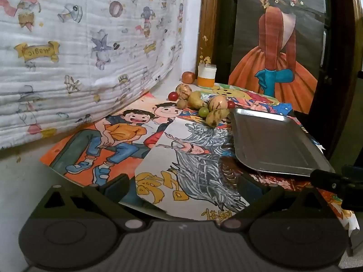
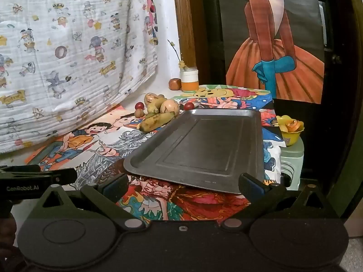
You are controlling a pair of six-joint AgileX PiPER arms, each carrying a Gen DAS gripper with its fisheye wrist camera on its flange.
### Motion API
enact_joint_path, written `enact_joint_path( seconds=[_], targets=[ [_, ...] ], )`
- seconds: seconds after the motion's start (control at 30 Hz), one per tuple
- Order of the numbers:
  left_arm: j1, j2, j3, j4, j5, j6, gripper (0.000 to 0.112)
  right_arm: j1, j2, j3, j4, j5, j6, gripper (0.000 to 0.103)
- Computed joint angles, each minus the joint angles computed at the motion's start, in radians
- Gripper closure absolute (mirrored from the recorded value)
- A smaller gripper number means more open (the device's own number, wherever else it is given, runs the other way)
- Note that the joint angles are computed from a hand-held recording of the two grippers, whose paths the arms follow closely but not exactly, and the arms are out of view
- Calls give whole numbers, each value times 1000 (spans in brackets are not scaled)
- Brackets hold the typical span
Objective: Organize fruits
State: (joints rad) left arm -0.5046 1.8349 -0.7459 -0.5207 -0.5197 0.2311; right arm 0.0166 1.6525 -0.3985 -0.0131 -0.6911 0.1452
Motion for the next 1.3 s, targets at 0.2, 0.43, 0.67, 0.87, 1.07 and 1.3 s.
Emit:
enact_joint_path(
  seconds=[0.2,0.43,0.67,0.87,1.07,1.3],
  targets=[
    [-3,-7,13,-3,-11,-4,9,-2,-1,-1,-4,5,6,0],
    [-20,20,17,-15,-45,-3,9,2,-3,0,2,6,2,0],
    [-1,-3,2,-22,6,13,9,1,-7,2,-3,8,8,0],
    [5,-5,0,-21,14,12,9,1,-8,2,-2,7,8,0],
    [6,-6,0,-29,16,17,9,1,-8,3,-2,8,9,0],
    [2,-5,1,-37,12,21,9,1,-10,4,-4,7,10,0]
  ],
)
